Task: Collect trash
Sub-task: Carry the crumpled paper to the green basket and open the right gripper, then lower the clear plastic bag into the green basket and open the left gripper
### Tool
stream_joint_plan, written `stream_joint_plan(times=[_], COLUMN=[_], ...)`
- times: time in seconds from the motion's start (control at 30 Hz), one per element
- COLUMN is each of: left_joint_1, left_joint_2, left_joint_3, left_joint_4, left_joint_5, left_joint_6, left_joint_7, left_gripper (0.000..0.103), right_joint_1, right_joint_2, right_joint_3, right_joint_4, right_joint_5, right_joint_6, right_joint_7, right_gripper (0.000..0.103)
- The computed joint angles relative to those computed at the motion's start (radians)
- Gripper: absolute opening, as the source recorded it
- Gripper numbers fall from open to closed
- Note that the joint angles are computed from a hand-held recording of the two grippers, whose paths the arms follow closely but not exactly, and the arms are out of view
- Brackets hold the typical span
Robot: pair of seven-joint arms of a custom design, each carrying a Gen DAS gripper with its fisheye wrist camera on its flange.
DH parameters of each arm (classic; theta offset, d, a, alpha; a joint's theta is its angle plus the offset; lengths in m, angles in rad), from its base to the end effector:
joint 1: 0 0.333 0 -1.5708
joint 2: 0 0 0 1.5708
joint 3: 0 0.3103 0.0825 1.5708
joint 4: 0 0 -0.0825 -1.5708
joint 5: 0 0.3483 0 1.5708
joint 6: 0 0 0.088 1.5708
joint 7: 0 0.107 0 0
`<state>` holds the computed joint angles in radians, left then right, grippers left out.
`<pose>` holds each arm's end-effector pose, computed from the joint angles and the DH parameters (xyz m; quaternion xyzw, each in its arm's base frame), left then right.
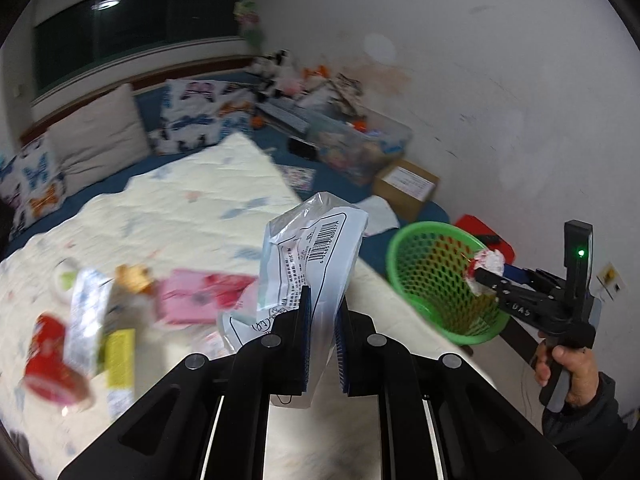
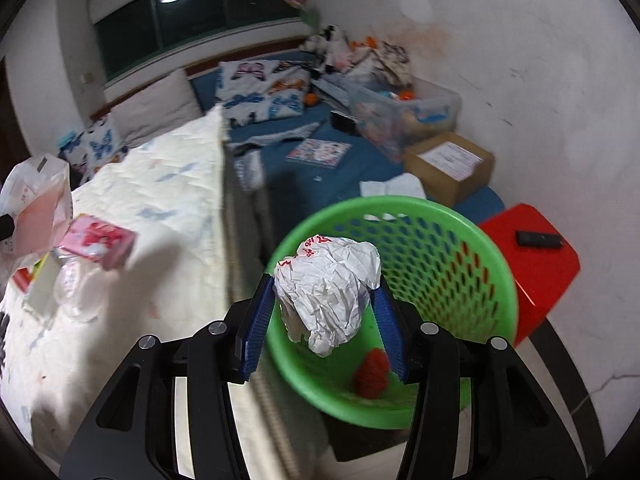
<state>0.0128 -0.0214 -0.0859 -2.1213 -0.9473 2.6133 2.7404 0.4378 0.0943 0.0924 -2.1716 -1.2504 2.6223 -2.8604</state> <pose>0.5426 -0.0220 0.4825 -0.4588 0.7968 -0.3657 0.1443 0.4561 0.2921 0.3930 -0.5435 0.7379 -0.2848 0.2810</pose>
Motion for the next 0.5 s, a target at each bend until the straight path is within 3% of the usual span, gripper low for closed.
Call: stream_joint_plan(times=[0.13,0.23,0.43,0.5], left_joint_1=[-0.032,-0.048,-0.073,-0.079], left_joint_2=[0.053,0.102,0.183,0.196], left_joint_3=[-0.039,-0.068,-0.124,-0.146], left_joint_4=[0.054,0.096,0.180,0.197], left_joint_5=[0.043,0.083,0.110,0.106], left_joint_6=[-0.025,-0.047,-0.098,-0.121], left_joint_7=[-0.043,-0.066,-0.079,-0.084], left_gripper=[0.011,0.011,0.011,0.011], right_joint_1=[-0.016,-0.029,-0.043,-0.046], right_joint_2=[-0.006,-0.020,-0.081,-0.110], right_joint_3=[-0.011,-0.016,0.002,0.014], right_joint_4=[-0.028,-0.056,-0.123,-0.147], right_joint_5=[0.004,-0.007,-0.028,-0.026], right_joint_6=[0.007,0.022,-0.002,-0.020], right_joint_7=[0.025,0.064,0.115,0.128], right_gripper=[0.053,0.060,0.064,0.070])
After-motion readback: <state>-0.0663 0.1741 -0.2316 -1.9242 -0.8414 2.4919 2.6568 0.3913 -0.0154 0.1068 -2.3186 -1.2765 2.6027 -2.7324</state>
